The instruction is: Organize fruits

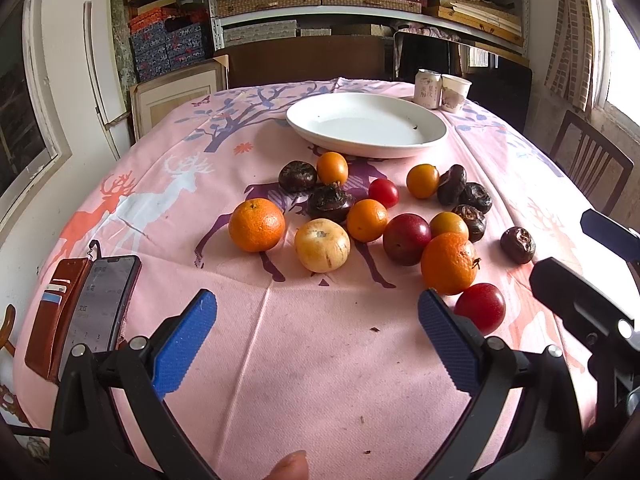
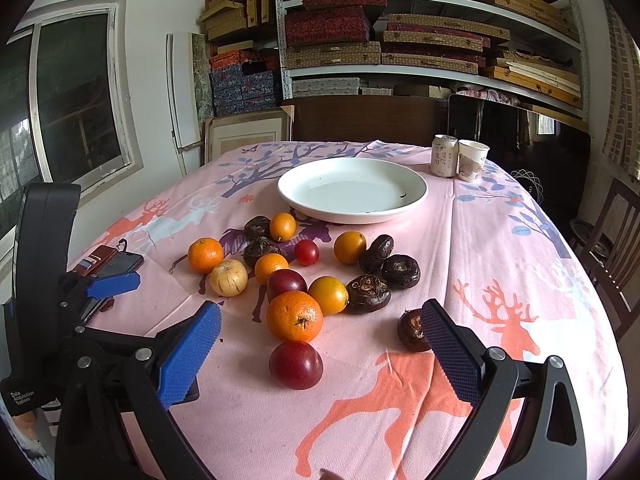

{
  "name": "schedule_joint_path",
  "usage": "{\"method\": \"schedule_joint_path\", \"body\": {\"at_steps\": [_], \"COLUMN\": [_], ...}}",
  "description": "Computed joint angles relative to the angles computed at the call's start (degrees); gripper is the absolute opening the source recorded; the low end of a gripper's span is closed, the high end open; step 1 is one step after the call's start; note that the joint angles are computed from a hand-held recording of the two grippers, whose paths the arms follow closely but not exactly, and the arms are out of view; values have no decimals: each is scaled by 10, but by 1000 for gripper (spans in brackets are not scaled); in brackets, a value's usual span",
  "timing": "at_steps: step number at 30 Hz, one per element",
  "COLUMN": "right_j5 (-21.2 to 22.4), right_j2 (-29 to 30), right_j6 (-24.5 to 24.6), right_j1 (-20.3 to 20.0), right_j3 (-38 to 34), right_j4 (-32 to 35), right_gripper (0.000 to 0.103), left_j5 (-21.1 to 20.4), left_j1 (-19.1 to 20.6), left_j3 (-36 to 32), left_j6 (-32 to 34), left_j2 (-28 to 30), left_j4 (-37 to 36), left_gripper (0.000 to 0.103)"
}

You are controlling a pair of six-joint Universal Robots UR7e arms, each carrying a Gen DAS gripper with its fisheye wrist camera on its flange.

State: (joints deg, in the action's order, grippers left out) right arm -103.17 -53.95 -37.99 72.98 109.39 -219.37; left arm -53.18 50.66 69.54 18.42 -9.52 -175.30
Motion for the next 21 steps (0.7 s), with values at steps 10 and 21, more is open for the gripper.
{"method": "schedule_joint_path", "body": {"at_steps": [10,21], "right_j5": [8,44], "right_j2": [-36,-64], "right_j6": [60,55], "right_j1": [-38,-61], "right_j3": [-15,8], "right_j4": [186,226], "right_gripper": [100,100], "left_j5": [29,-68], "left_j1": [22,55], "left_j3": [-34,-60], "left_j6": [30,53], "left_j2": [15,-5], "left_j4": [88,192], "left_gripper": [99,99]}}
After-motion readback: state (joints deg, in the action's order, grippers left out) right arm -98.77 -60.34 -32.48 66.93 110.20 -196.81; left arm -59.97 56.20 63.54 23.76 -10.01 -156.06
